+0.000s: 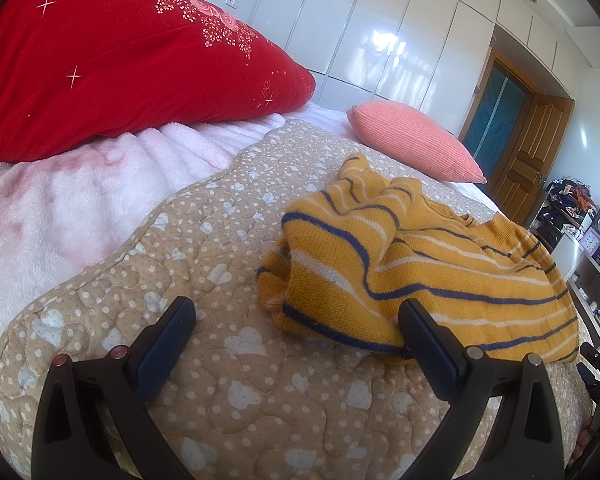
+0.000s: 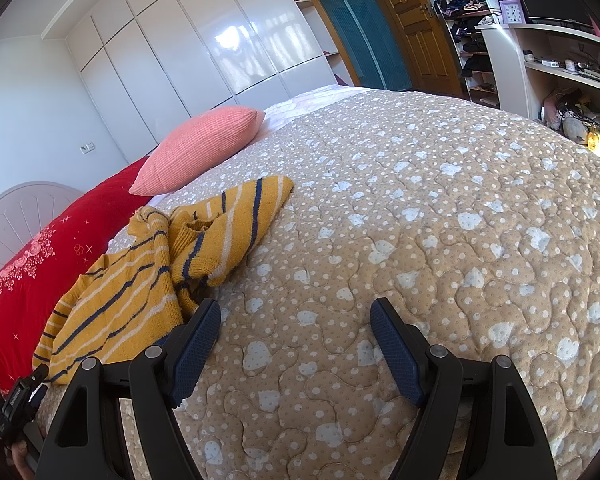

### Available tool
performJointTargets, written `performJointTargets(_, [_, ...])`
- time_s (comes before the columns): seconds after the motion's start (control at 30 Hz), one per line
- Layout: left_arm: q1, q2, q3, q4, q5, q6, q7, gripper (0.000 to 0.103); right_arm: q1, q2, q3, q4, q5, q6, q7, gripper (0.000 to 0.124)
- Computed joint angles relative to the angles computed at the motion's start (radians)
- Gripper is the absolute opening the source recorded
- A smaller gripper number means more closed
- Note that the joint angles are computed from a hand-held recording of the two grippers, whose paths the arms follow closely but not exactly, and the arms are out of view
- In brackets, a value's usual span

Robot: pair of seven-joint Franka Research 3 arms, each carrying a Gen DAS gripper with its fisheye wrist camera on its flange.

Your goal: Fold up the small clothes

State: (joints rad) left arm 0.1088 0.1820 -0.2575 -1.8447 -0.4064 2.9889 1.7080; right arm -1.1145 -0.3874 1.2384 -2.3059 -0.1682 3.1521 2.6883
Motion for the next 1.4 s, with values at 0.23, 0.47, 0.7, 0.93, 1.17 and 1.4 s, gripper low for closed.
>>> performJointTargets(0.23, [0.001,0.0,-0.001,-0.001,0.0,0.0,0.0,0.101,0.003,-0.001,-0.002,-0.002,-0.001,0.0,0.002,0.081])
performJointTargets(0.47, [0.002,0.0,-0.002,-0.001,0.0,0.001,0.001,0.101,0.001,0.0,-0.001,-0.002,-0.001,0.004,0.002,0.081])
performJointTargets(0.7, [0.001,0.0,-0.001,0.0,0.002,0.0,-0.001,0.101,-0.006,0.001,0.006,0.001,0.003,0.003,-0.002,0.081])
performJointTargets(0.93, [0.002,0.0,-0.003,-0.001,-0.002,0.001,0.003,0.101,-0.007,0.0,0.009,0.002,0.005,0.002,-0.002,0.081])
performJointTargets(1.17, [0.001,0.0,-0.001,-0.001,0.0,0.001,0.0,0.101,-0.008,-0.002,0.01,0.002,0.007,0.003,-0.002,0.081])
performJointTargets(1.4, [0.002,-0.001,-0.002,-0.002,-0.002,0.002,0.003,0.101,-0.01,-0.003,0.013,0.002,0.009,0.004,-0.003,0.081])
